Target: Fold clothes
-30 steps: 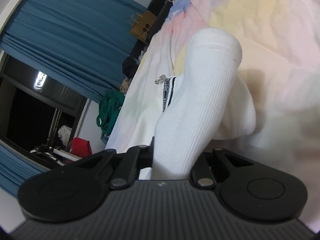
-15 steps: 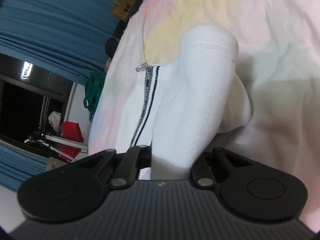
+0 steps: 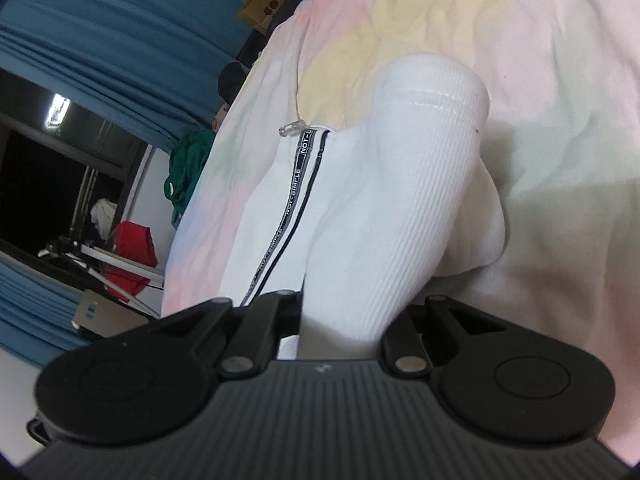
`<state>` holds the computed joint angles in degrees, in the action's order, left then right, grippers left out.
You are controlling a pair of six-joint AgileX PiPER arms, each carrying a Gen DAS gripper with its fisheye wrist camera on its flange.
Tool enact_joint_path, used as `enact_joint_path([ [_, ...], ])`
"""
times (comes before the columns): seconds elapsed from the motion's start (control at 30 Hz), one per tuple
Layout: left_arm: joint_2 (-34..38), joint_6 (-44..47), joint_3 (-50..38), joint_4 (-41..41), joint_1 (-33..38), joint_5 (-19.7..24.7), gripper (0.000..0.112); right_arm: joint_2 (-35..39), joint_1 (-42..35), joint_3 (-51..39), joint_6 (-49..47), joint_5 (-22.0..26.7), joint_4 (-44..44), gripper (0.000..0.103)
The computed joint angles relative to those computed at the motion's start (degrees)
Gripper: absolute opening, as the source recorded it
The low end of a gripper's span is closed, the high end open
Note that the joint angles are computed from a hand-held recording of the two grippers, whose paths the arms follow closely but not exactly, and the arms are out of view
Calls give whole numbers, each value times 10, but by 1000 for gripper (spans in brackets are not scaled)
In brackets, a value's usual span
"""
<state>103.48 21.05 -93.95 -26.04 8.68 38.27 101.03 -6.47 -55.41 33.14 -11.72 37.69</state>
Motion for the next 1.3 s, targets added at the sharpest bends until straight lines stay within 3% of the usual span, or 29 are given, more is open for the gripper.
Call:
enact_joint_path([
  [0.13, -33, 29, 51, 24, -61, -49, 81, 0, 1, -4, -35, 2, 25, 14],
  [0.3, 8, 6, 21, 71, -132, -77, 81, -5, 13, -7, -181, -7, 147, 14],
  [0.47, 62, -27, 1, 128, -175, -135, 81, -8, 21, -10, -239, -19, 198, 14],
  [0.67, 121, -29, -23, 146, -176, -117, 81, -7, 32, -19, -339, -37, 271, 15],
  [0.8, 144, -25, -42, 152, -173, -104, 82, -7, 48, -39, -485, -56, 399, 15],
  [0.93, 155, -30, -58, 159, -172, -90, 82, -7, 89, -77, -687, -126, 530, 15],
  [1.0, 156, -29, -62, 162, -172, -87, 82, -6, 109, -97, -744, -162, 561, 15],
  [1.13, 166, -14, -73, 150, -170, -92, 83, -11, 155, -136, -821, -241, 585, 15],
  [1.3, 167, 8, -89, 95, -154, -80, 83, -1, 241, -196, -923, -351, 536, 15],
])
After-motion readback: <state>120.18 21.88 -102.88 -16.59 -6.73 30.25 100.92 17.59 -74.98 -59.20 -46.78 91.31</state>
